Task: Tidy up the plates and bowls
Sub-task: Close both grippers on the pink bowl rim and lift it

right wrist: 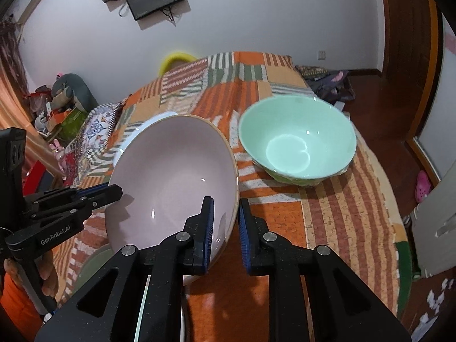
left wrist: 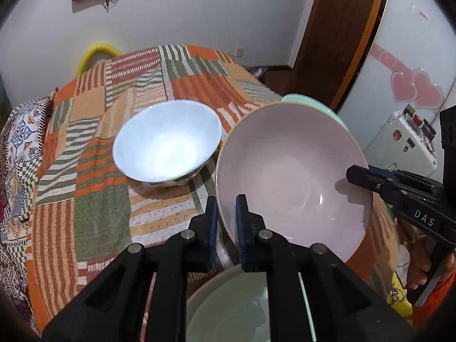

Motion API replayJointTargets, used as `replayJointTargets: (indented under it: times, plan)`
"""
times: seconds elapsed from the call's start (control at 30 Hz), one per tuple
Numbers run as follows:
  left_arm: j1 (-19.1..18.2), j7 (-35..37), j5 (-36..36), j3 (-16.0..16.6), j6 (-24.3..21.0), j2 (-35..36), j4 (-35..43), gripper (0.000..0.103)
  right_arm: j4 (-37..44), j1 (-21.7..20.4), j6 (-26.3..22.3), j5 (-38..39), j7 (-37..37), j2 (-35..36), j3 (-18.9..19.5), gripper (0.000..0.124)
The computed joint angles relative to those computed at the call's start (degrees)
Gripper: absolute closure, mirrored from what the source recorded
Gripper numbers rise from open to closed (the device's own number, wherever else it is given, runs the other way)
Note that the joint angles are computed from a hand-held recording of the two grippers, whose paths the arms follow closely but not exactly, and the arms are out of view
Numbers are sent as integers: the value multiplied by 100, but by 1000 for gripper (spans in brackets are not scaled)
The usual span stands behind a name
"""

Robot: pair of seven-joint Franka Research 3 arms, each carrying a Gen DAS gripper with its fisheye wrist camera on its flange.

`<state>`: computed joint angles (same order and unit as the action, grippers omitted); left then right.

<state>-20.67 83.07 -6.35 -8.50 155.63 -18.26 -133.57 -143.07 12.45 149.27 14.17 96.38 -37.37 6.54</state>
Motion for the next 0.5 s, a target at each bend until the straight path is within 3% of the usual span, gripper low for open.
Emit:
replayJointTargets:
  times: [0.5]
  plan:
    - [48, -523, 424, 227, -284, -2123, -1073, 92, 88, 359, 2, -142, 152, -506, 408, 108]
